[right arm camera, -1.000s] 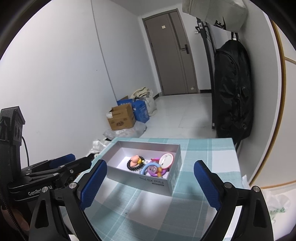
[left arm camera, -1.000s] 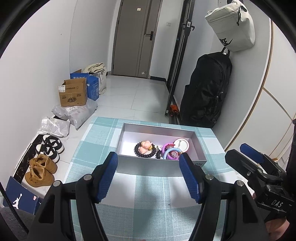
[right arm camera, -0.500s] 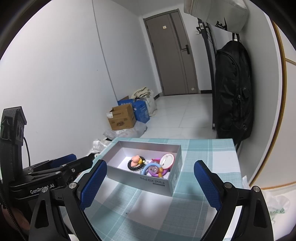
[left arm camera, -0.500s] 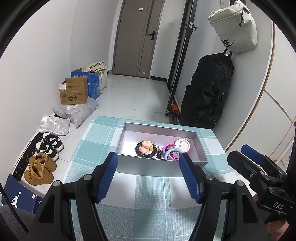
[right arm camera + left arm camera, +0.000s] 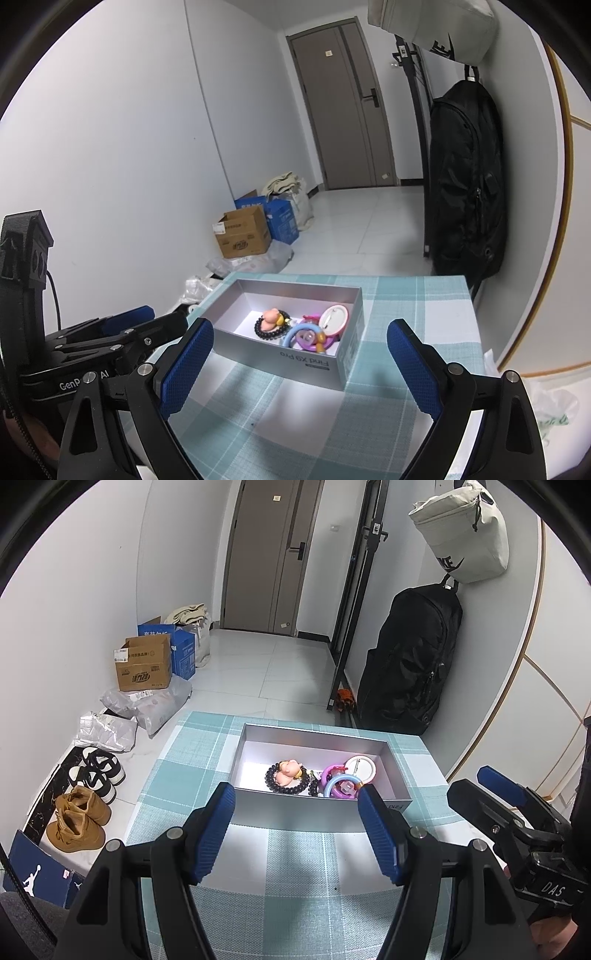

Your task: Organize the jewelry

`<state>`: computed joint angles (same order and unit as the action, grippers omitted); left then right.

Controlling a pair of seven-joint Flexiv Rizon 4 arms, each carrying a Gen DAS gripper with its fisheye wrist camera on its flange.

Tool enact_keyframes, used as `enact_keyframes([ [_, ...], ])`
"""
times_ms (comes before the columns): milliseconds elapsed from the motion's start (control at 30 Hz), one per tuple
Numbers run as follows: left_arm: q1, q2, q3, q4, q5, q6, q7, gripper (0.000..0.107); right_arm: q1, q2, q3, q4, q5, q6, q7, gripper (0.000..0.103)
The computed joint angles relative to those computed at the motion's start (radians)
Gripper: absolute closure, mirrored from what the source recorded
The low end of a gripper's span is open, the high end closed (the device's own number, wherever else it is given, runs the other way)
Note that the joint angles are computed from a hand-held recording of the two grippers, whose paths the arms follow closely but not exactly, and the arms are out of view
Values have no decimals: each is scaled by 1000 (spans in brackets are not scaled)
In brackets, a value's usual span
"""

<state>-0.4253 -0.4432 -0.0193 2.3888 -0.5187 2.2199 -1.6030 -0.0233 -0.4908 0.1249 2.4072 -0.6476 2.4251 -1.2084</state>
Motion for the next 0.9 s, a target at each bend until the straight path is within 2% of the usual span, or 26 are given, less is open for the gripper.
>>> enact_keyframes([
  [900,15,-2,-5,-7,35,2,-19,42,-1,2,2,4,-1,-1,0,7],
])
